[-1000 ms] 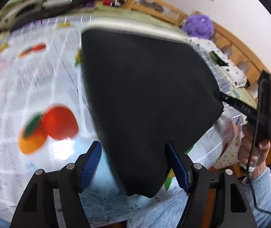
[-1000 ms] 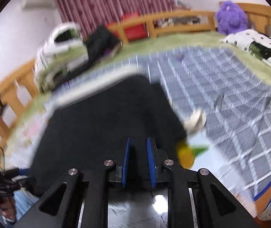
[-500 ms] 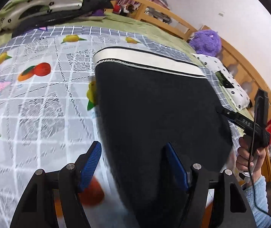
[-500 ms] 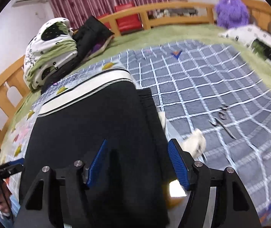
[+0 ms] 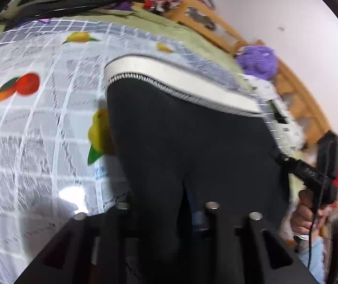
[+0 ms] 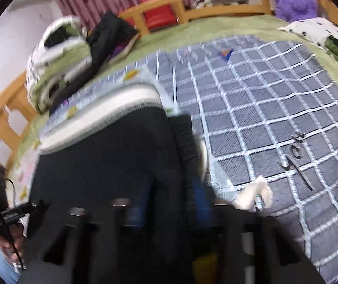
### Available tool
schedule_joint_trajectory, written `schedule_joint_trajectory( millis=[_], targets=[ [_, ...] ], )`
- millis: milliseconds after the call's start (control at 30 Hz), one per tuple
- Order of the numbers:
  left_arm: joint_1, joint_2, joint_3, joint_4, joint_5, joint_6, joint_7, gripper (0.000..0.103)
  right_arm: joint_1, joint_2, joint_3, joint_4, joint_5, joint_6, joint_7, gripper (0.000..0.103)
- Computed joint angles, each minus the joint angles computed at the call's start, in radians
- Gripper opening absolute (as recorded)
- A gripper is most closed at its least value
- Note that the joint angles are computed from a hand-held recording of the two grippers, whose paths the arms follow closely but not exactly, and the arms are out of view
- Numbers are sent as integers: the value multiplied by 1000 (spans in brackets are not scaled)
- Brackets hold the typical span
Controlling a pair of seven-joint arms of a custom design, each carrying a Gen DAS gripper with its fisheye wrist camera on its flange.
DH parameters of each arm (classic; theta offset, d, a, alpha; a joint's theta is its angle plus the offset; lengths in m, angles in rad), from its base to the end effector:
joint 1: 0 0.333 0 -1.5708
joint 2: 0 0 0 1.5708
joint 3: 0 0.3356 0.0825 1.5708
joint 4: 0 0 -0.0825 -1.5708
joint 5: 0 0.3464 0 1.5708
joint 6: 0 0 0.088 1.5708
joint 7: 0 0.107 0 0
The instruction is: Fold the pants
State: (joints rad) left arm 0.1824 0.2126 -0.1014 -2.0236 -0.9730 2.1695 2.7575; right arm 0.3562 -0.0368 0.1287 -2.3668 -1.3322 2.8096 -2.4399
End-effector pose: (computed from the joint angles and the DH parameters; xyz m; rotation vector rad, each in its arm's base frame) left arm 0.5666 0.0165 0.3967 1.4033 -2.3546 1.1231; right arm 0.4028 0.2657 0.4114 -1.1300 2.1191 -0.4552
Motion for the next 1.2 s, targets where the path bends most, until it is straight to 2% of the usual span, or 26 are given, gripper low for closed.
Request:
schedule_joint_trajectory(
  millis=[33, 67, 133, 233, 367, 433, 500, 533, 567, 633, 700, 767, 800, 867, 900, 933, 967, 1000, 1033, 1067, 1100, 1167, 1200],
  targets=[
    [18, 10, 7, 35, 0, -64, -17, 20, 2, -7, 2, 3, 4, 3, 16, 17],
    [31, 12, 13, 56, 4, -95, -17, 20, 10, -9, 10, 11, 35, -8, 7, 17],
    [55, -20, 26, 67, -7, -94, 35, 19, 34, 11, 31, 52, 95, -33, -28, 15],
    [85, -29, 53, 118, -3, -95, 76, 19, 72, 84, 40, 156, 16, -13, 55, 15],
    [129, 65, 78, 293, 87, -131, -15, 20, 150, 248, 14, 360, -173, 6, 242, 14],
    [139, 117, 77, 349, 158, -98, -42, 20, 186, 325, -4, 448, -230, -4, 295, 14],
    [147, 167, 67, 383, 202, -63, -66, 25, 218, 393, -19, 514, -174, -47, 218, 15],
    [154, 201, 64, 409, 231, -70, -92, 30, 232, 402, -27, 519, -140, -71, 175, 16],
    [159, 228, 62, 428, 259, -77, -124, 36, 237, 419, -25, 529, -48, -105, 62, 18],
    [165, 236, 52, 413, 290, -42, -150, 39, 219, 432, -17, 526, 99, -99, -94, 24],
    [183, 208, 31, 355, 274, 15, -99, 49, 218, 410, -12, 512, 187, -113, -213, 29],
    [200, 170, 17, 287, 240, 82, -8, 61, 243, 376, -8, 518, 265, -210, -340, 31],
    [210, 155, 11, 263, 216, 100, 43, 64, 268, 367, -22, 531, 258, -251, -352, 31],
    [221, 134, 16, 219, 190, 130, 104, 66, 295, 364, -52, 555, 231, -279, -361, 33],
    [227, 134, 24, 223, 188, 122, 108, 66, 292, 382, -59, 587, 242, -282, -387, 41],
    [237, 134, 29, 224, 180, 106, 112, 66, 285, 396, -68, 606, 262, -279, -410, 43],
    [246, 136, 34, 231, 173, 85, 110, 66, 276, 397, -57, 608, 259, -285, -408, 43],
    [262, 137, 42, 242, 163, 52, 105, 67, 283, 427, -81, 645, 289, -276, -437, 43],
    [273, 143, 48, 260, 161, 27, 100, 67, 260, 491, -93, 707, 379, -243, -503, 43],
    [284, 145, 53, 270, 157, 7, 100, 67, 224, 524, -71, 734, 432, -220, -539, 42],
    [300, 140, 59, 274, 150, -15, 109, 67, 221, 538, -78, 742, 450, -188, -545, 31],
    [319, 133, 67, 271, 143, -34, 139, 67, 253, 525, -110, 744, 433, -192, -570, 18],
    [329, 116, 72, 249, 142, -31, 178, 66, 283, 494, -146, 715, 374, -163, -542, 13]
  ],
)
